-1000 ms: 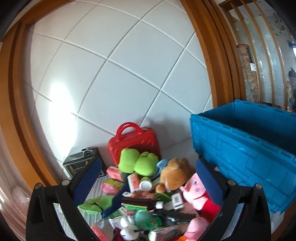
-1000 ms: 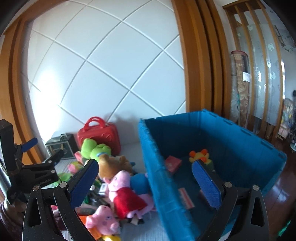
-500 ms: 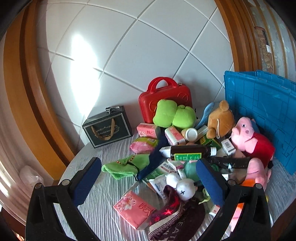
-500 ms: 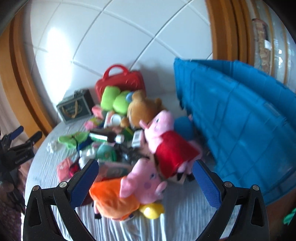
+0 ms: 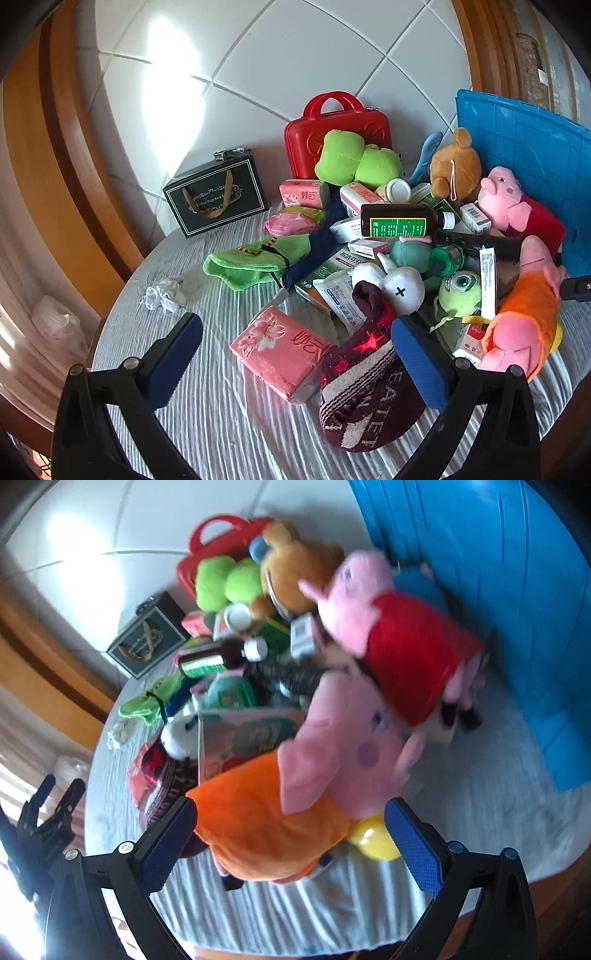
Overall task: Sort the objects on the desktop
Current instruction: 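Grasp maroon star sock with left gripper while right grasps pink pig plush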
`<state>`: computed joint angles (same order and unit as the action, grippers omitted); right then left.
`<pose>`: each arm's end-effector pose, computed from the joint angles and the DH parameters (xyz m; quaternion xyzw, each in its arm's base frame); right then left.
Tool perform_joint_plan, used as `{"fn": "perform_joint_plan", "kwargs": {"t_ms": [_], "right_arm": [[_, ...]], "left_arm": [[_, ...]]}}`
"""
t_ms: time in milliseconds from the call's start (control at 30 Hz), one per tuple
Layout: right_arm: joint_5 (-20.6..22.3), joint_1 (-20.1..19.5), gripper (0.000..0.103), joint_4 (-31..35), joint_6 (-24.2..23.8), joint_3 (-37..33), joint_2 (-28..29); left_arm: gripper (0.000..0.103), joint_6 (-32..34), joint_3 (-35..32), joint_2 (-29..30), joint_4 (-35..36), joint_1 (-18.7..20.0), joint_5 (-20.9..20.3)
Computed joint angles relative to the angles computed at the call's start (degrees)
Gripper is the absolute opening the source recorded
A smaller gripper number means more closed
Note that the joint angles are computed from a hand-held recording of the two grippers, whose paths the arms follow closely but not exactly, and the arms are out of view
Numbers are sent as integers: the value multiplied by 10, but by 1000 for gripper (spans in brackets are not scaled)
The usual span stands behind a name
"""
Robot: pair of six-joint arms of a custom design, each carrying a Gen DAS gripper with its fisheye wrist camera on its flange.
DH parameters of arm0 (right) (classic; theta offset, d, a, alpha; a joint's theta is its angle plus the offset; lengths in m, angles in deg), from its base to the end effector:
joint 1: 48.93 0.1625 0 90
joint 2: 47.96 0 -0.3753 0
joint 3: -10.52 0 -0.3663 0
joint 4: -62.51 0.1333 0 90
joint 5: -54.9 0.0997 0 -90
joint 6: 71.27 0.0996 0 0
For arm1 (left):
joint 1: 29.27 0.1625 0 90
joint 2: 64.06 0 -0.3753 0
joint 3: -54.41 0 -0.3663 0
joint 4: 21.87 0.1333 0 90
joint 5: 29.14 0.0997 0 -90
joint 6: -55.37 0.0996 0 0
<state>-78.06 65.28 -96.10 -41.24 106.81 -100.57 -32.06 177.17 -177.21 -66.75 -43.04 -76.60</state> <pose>0.3114 -0.5331 0.1836 -0.1251 -0.9034 0.3418 0.2267 -0.2530 -0.1446 0.3227 0.2827 0.7955 -0.3624 0.3949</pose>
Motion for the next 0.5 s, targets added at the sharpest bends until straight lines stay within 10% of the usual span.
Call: {"fn": "perform_joint_plan", "kwargs": {"t_ms": [333,500], "right_arm": [[143,-77,103,-87,173,20,30],[128,-74,103,-71,176,-10,50]], "left_arm": [[103,86,58,-106,-32,-25,-82],[103,232,114,-124,-175,28,-73]]}}
